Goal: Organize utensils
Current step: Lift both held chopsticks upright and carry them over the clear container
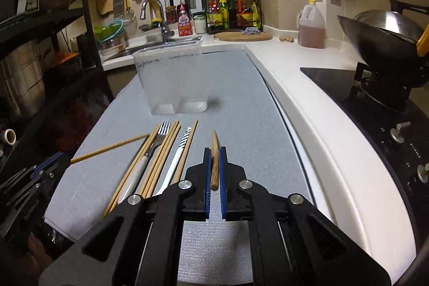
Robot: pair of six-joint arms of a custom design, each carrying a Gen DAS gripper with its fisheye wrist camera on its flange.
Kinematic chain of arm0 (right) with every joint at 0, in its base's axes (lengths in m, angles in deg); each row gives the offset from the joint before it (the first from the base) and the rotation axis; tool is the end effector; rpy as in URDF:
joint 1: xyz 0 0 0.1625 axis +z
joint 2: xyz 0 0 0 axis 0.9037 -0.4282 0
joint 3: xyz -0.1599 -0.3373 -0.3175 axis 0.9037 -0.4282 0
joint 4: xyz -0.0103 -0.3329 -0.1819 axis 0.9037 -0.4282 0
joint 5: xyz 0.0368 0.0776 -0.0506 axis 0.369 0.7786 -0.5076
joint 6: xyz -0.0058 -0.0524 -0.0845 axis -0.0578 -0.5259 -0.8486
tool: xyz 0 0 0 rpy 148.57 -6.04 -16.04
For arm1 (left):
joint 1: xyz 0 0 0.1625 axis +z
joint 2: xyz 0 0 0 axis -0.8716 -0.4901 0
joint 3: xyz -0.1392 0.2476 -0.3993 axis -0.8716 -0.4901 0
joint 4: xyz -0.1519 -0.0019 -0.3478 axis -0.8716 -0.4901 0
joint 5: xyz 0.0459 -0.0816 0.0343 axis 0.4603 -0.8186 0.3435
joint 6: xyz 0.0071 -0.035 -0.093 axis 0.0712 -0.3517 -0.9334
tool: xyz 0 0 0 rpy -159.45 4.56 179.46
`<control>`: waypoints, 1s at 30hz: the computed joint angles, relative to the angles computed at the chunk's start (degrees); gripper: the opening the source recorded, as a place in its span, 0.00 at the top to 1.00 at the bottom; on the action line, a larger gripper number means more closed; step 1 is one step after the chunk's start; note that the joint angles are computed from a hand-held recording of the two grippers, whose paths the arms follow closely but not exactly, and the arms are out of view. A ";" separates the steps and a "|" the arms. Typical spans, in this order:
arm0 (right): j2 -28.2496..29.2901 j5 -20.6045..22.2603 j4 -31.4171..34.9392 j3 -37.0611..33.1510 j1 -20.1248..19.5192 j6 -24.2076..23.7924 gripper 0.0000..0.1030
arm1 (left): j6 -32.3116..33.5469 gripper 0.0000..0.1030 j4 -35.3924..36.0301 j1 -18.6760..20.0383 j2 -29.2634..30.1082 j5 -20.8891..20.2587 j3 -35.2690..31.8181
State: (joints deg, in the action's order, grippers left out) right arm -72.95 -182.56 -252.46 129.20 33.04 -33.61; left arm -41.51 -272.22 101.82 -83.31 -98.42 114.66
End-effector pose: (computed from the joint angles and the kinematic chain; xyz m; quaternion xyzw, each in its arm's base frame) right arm 0.1869 -0.5504 0.0773 0.3182 -0.8564 0.3533 0.2012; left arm -0.1522 -0.4381 0.1091 0.0333 0.7716 -0.5274 0.3541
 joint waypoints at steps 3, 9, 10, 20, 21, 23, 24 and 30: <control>-0.83 0.34 0.87 -0.77 0.24 1.04 0.95 | 4.29 0.94 -2.95 -0.58 -0.22 0.35 -1.04; -2.33 1.07 4.74 -3.75 2.00 2.92 0.94 | 10.47 0.94 -3.22 0.46 -4.92 -1.49 -3.52; -2.61 1.18 5.88 -4.51 2.47 3.03 0.94 | 11.16 0.94 -2.66 0.69 -5.81 -2.05 -3.83; -2.71 -0.81 15.59 -13.48 6.32 4.12 0.94 | 13.75 0.94 13.65 4.49 -15.78 -7.50 -10.87; -2.68 -0.99 16.54 -14.08 6.60 4.21 0.94 | 12.96 0.94 16.65 4.74 -16.83 -7.52 -11.52; -2.60 -1.65 18.85 -15.88 7.29 4.30 0.94 | 10.87 0.94 22.83 5.12 -18.81 -7.69 -12.65; -2.50 -2.07 19.58 -16.66 7.66 4.32 0.94 | 8.77 0.94 27.29 5.30 -20.19 -7.53 -13.29; -3.85 -2.31 27.74 -22.08 10.23 4.54 0.94 | 1.50 0.94 45.89 5.80 -27.08 -7.84 -17.88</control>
